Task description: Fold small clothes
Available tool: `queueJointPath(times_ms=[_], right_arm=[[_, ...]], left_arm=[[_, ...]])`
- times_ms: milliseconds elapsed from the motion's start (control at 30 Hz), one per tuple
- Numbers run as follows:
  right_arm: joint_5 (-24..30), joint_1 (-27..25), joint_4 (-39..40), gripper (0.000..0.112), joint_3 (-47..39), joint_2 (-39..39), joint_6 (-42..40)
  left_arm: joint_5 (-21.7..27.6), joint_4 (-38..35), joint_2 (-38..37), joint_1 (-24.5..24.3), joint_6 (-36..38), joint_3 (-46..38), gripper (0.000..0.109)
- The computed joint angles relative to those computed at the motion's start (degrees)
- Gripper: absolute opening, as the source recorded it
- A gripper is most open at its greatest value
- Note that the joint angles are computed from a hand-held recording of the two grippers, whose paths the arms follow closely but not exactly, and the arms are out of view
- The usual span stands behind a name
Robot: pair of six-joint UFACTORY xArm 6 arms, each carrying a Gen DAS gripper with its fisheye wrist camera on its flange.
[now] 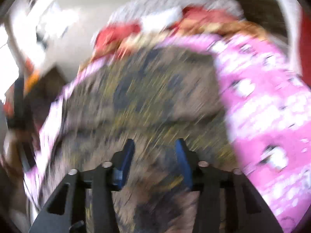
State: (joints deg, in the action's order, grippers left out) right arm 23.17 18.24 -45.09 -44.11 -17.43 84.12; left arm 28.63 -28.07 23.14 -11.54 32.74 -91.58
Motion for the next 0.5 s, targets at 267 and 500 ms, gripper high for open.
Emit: queueJointPath(times_ms=[267,500], right_arm=[[3.1,-6.9,2.2,0.004,-7.9,7.2,-13.4],[-1.5,-10.2,12.5,0.001,-5.4,10.0,-25.5]], left_arm=[[5.7,13.8,11.0,2.3,-21.3,-10.4,0.047],[0.5,12.1,8.5,1.9,-14.2,-5.5,0.048]])
